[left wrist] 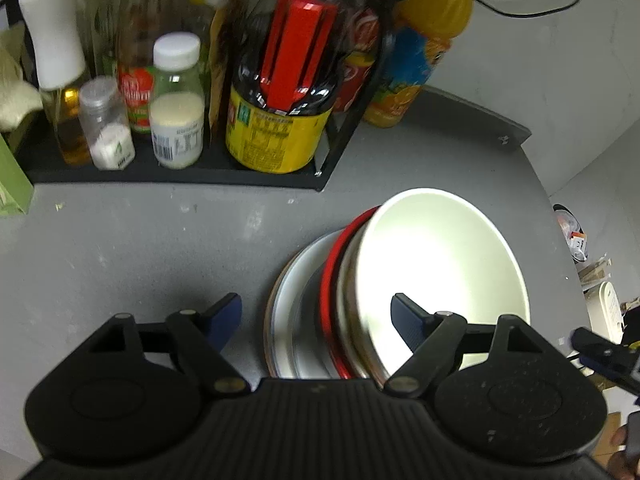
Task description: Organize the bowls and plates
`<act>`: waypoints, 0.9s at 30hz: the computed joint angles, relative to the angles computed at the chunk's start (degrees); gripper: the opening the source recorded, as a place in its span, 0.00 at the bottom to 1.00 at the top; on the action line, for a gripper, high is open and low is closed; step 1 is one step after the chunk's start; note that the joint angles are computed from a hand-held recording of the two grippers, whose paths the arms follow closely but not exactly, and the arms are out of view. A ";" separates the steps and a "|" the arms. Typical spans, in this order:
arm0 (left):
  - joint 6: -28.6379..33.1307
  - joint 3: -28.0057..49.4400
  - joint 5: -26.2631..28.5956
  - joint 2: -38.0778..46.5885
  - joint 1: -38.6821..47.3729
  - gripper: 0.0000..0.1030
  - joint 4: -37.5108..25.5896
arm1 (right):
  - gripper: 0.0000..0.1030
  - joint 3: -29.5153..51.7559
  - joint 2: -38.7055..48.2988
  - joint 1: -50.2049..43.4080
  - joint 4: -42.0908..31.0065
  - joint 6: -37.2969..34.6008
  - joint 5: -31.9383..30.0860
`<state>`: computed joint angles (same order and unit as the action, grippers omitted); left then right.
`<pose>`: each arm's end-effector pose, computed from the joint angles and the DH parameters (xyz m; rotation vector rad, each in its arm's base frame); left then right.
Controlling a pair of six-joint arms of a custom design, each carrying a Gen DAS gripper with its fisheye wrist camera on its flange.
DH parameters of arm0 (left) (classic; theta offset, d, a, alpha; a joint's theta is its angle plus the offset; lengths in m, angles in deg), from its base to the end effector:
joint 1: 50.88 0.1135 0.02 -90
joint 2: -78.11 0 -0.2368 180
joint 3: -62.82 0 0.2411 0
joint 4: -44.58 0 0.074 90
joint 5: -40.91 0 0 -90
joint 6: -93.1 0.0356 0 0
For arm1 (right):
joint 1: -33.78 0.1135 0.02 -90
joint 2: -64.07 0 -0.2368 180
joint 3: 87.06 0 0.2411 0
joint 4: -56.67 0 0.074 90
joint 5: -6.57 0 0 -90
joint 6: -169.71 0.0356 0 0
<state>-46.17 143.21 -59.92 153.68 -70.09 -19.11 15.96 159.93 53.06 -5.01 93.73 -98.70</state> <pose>0.2454 -0.0784 0.2698 -0.7354 2.4759 -0.2023 0.3238 0.1232 0.2909 -0.2277 2.5584 0.5648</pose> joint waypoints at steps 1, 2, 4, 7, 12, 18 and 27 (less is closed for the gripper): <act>-0.42 0.41 -0.92 -0.18 -0.99 0.79 -0.62 | 0.93 -0.83 -1.31 -0.63 0.17 -0.31 0.20; -0.76 0.87 -1.79 -0.41 -2.08 0.82 -1.37 | 0.95 -1.60 -2.70 -1.32 0.13 -0.65 0.45; -1.66 1.65 -3.86 -0.96 -4.77 0.84 -2.87 | 0.96 -3.35 -5.68 -2.86 0.04 -1.35 0.61; -4.43 2.50 -6.80 -1.76 -9.13 0.85 -4.88 | 1.00 -6.44 -10.41 -5.20 -0.13 -2.50 0.19; -12.78 6.52 -11.52 -2.40 -17.80 0.86 -12.83 | 1.00 -12.21 -19.10 -9.25 -2.16 -3.68 -0.73; -19.91 10.75 -18.08 -2.89 -30.72 0.87 -20.41 | 1.00 -17.94 -29.31 -13.19 -6.46 -4.34 -0.92; -33.87 18.29 -26.33 -0.15 -47.44 0.93 -31.62 | 1.00 -16.47 -39.81 -15.01 -16.42 -7.41 0.86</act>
<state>-80.04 161.50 -86.25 153.53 -117.53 -50.73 -0.51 120.12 38.05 -21.43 86.31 -97.84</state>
